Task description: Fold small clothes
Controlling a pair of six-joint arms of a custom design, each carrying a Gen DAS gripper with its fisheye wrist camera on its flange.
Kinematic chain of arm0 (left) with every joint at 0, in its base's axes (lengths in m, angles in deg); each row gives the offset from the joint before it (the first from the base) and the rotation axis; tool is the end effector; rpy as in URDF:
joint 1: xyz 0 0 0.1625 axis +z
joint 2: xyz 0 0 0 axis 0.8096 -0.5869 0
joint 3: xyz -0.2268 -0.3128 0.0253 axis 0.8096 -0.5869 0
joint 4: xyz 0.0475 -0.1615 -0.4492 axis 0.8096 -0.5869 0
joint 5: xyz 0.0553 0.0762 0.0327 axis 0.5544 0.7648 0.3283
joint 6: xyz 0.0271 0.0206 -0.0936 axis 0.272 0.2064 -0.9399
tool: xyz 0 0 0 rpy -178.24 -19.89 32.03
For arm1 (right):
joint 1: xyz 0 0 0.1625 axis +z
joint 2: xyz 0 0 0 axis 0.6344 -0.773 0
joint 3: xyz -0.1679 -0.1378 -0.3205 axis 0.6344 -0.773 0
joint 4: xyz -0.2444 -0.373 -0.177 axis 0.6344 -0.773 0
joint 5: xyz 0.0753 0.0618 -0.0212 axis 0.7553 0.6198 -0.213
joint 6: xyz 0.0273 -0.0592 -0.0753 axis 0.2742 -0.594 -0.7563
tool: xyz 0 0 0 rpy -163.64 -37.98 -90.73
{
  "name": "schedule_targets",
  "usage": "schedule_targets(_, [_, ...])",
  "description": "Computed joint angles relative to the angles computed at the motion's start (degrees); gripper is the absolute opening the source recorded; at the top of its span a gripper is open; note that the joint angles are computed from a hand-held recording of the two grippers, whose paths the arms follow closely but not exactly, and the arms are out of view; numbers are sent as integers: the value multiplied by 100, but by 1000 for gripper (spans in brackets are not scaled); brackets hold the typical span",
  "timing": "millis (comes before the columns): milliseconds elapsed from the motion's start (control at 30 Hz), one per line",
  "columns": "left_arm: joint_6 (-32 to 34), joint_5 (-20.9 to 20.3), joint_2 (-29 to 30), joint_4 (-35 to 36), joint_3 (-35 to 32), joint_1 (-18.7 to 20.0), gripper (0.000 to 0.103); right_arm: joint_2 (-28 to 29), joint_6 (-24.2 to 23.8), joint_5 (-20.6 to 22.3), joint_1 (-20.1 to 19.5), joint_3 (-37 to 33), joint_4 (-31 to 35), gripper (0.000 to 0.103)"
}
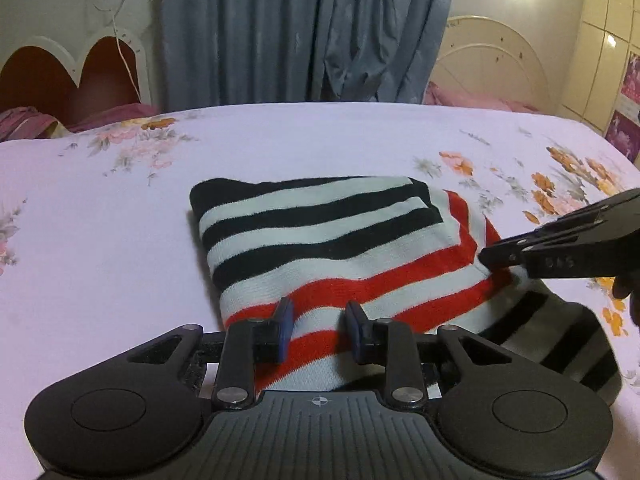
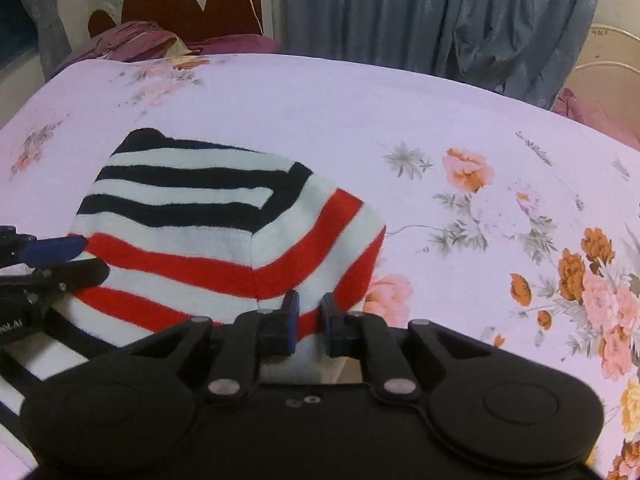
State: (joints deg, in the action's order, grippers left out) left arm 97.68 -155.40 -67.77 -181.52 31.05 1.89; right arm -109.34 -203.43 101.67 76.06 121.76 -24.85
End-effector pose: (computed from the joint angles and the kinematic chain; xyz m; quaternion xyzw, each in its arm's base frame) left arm -0.1981 -0.5889 0.1747 0.4813 0.8458 -0.1712 0.1539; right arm 0.2712 -0.4654 0.1256 -0.0375 -0.8421 0.3481 0.4102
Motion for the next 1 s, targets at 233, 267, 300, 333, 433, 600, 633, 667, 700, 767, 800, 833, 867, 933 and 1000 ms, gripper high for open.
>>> schedule_targets(233, [-163,-486,-1204,210,743,-119,28,-428,-477,117,778,606,-505,15])
schedule_targets(267, [-145,-431,-1406,259,925,-156,28,-408,-420,66,894,668,-431,14])
schedule_targets(300, [-157,-373,-1557,315,1055,-179,28,-393,-368,25,962,715,-344,14])
schedule_targets(333, [-218,-311,-1699,407,1175,-194,28,-316,-292,19,1013,766,-242,14])
schedule_targets(433, [-381,-196,-1949,643,1427,-191,28,-43,-54,127,980,711,162,8])
schedule_targets(600, [-378,-102,-2113,581,1678,-143,28,57,437,164,893,845,459,0])
schedule_targets(633, [-401,-89,-2095,534,1694,-140,28,77,415,191,883,869,458,0])
schedule_targets(667, [-422,-66,-2101,514,1717,-150,28,68,362,211,866,910,392,0])
schedule_targets(700, [-446,-20,-2110,489,1740,-176,28,54,371,215,863,947,337,0])
schedule_targets(767, [-475,65,-2147,443,1788,-222,28,80,501,264,908,957,367,0])
schedule_targets(800, [-554,131,-2208,462,1821,-274,28,110,591,314,956,935,419,0])
schedule_targets(833, [-628,140,-2290,495,1857,-323,28,125,689,362,1061,924,452,1])
schedule_targets(867, [-690,154,-2406,500,1926,-374,28,51,566,379,1195,968,287,7])
schedule_targets(933, [-793,219,-2532,491,2045,-463,28,-12,330,392,1327,1033,61,8])
schedule_targets(1000, [-863,394,-2528,450,2146,-537,28,108,573,267,1241,994,259,7])
